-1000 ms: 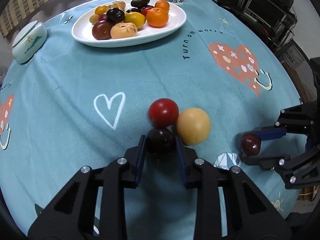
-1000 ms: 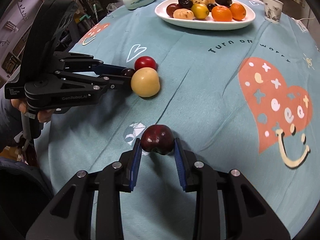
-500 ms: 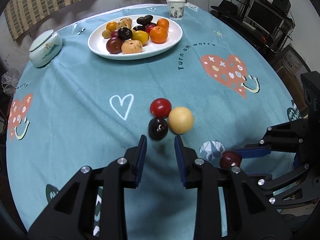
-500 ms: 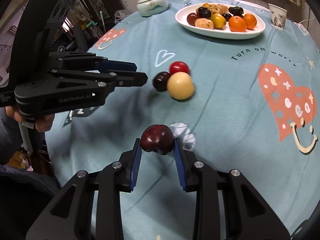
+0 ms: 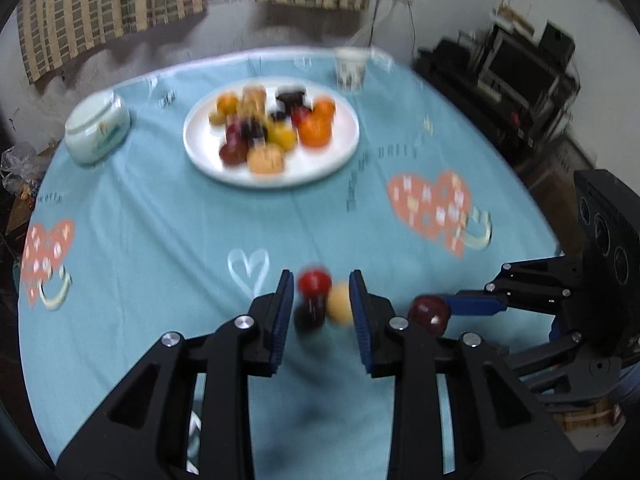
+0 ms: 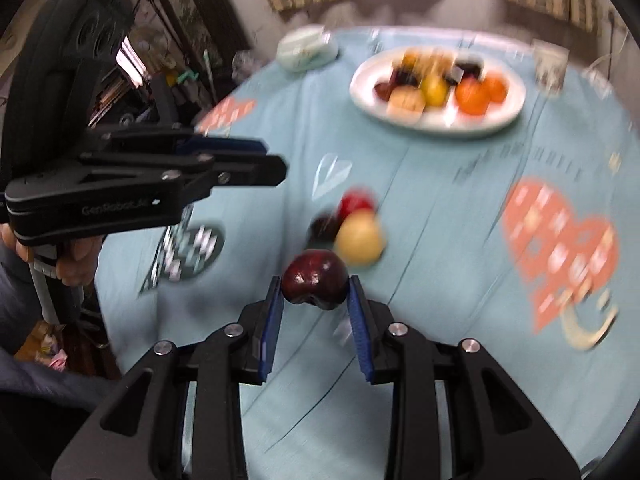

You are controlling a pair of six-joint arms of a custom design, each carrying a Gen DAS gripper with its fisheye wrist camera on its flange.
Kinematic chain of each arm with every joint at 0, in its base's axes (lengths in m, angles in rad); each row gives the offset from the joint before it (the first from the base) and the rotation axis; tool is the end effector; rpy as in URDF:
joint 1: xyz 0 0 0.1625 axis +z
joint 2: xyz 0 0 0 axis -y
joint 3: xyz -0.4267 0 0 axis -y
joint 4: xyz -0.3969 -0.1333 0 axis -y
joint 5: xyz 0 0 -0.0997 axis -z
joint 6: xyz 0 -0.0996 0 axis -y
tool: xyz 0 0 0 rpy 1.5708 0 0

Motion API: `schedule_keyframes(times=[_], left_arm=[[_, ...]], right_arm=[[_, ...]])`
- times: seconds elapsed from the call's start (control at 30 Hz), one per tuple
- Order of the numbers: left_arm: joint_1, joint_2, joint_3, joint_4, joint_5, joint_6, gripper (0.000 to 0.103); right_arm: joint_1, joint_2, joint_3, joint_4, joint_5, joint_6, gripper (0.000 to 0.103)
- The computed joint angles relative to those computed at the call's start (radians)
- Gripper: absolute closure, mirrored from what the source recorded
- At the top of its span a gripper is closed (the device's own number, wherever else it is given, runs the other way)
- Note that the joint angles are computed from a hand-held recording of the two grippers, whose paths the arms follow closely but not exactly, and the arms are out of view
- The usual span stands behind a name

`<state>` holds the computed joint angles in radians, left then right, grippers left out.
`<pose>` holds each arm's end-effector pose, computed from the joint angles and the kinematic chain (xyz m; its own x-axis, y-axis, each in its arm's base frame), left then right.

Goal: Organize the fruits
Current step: 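Carry both dark plums over the white plate, then open both grippers to release the plums onto the plate, then grasp the last dark plum with the left gripper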

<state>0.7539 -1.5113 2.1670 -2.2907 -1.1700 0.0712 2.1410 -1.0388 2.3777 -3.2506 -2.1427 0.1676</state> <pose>-0.2068 -0.4303 0.2613 -0.5951 0.7011 -0.3929 0.7718 0.6348 -0.0363 0.2987 -0.3188 0.0984 -0.8791 -0.1650 0.4472 -0.3672 0.8325 -0.4147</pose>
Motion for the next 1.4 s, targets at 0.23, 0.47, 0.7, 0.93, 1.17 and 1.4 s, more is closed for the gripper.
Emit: schedule_keyframes(times=[0.23,0.47,0.7,0.93,1.17,1.4], left_arm=[[0.028,0.174,-0.176,-0.106,-0.012,0.057,0.074],[0.092,0.426,-0.371,-0.152,0.048,0.096,0.074],[0.157,0.603,-0.525,-0.132,0.092,0.126,0.065],[0.196,0.627,-0.587,-0.104,0.069,0.068,0.045],[0.147,0.372,-0.294,-0.181,0.0,0.237,0.047],[0.117,0.099,0.049,0.023,0.002,0.405,0.047]], right_arm=[[-0.042,-0.072,-0.118,-0.03,-0.042,-0.174,0.07],[-0.186,-0.022,-0.275,-0.042,-0.022,-0.265,0.07],[-0.294,0.062,-0.394,-0.016,-0.007,-0.3,0.069],[-0.32,0.107,-0.463,0.03,-0.064,-0.333,0.028],[-0.296,0.027,-0.348,-0.012,-0.024,-0.281,0.028],[-0.257,-0.054,-0.121,-0.04,0.011,-0.203,0.028]])
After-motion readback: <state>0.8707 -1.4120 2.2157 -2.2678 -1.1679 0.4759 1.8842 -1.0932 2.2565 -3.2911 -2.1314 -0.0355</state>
